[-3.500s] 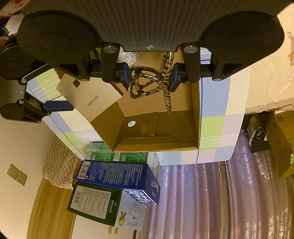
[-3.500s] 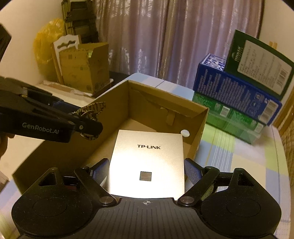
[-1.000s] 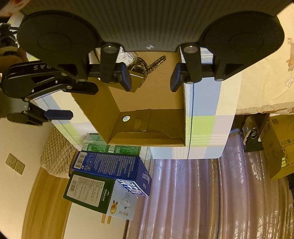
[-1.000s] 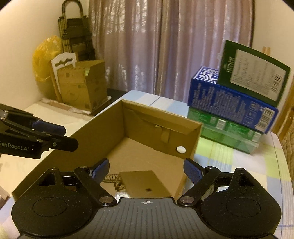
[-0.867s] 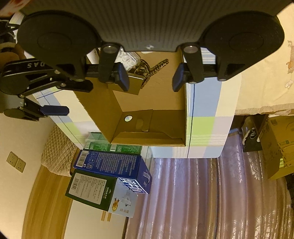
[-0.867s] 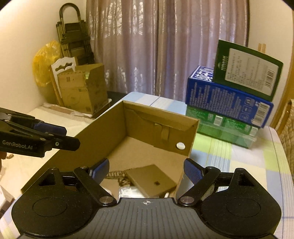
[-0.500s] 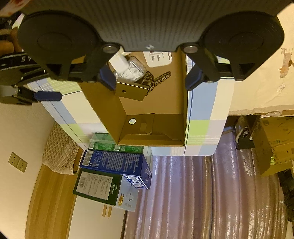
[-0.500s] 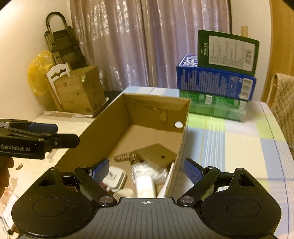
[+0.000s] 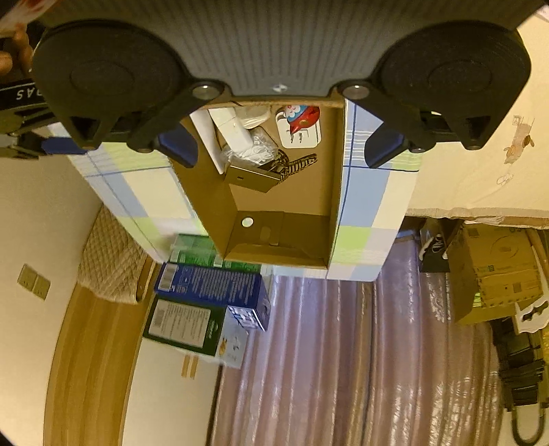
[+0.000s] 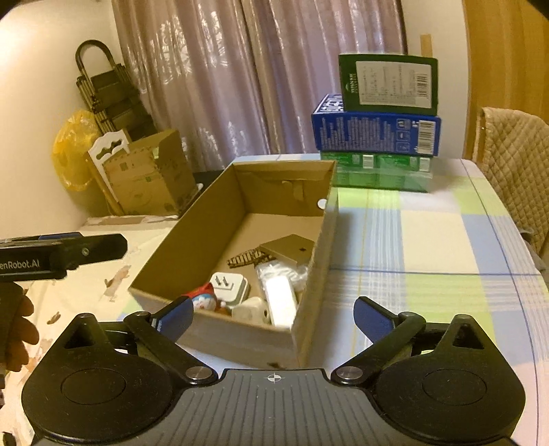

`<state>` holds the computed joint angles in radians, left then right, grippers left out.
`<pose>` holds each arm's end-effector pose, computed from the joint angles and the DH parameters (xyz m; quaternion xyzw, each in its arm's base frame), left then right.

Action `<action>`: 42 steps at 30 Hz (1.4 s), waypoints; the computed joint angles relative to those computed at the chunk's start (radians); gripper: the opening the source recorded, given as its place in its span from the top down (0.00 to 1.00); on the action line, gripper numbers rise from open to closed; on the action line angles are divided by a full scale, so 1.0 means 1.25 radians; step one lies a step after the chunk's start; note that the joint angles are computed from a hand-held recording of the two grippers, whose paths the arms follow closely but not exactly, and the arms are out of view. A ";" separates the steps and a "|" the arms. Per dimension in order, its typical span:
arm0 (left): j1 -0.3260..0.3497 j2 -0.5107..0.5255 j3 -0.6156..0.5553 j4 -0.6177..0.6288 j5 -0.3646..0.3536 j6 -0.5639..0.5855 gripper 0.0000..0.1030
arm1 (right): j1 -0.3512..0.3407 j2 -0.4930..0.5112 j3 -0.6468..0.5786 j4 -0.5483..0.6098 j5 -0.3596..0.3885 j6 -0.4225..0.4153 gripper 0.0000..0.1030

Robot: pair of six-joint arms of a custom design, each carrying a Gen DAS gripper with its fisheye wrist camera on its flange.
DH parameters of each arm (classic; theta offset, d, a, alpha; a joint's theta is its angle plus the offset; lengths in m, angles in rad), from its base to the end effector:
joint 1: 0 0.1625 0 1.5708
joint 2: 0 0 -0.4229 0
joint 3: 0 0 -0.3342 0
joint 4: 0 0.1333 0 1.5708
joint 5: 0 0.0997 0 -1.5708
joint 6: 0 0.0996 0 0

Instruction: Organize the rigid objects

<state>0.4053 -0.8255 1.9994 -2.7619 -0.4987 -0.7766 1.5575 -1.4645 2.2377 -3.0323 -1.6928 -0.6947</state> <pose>-0.3876 -0.4065 0.1191 0.1618 0.8444 -0.4258 0.2822 0.1155 -0.4254 0.3366 0.2946 -0.8925 0.2960 0.1706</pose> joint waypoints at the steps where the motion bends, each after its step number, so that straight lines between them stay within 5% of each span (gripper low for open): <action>1: -0.009 -0.003 0.005 0.020 0.010 -0.023 0.01 | -0.003 -0.014 0.008 0.001 0.002 0.001 0.05; 9: -0.061 -0.031 -0.019 0.333 0.020 -0.256 0.01 | -0.030 -0.088 0.070 -0.003 0.015 -0.038 0.05; 14: -0.086 -0.030 -0.036 0.444 -0.006 -0.344 0.01 | -0.060 -0.125 0.089 0.028 0.037 -0.058 0.05; 24: -0.132 -0.015 -0.043 0.524 -0.039 -0.480 0.02 | -0.092 -0.183 0.114 0.072 0.059 -0.080 0.05; 42: -0.205 0.010 -0.028 0.590 -0.096 -0.590 0.02 | -0.110 -0.320 0.199 0.041 0.047 -0.079 0.05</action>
<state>0.1496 -0.8131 1.9649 -2.0240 -0.6181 -1.5145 1.4201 -1.8639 2.4867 -2.9809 -1.6346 -0.7939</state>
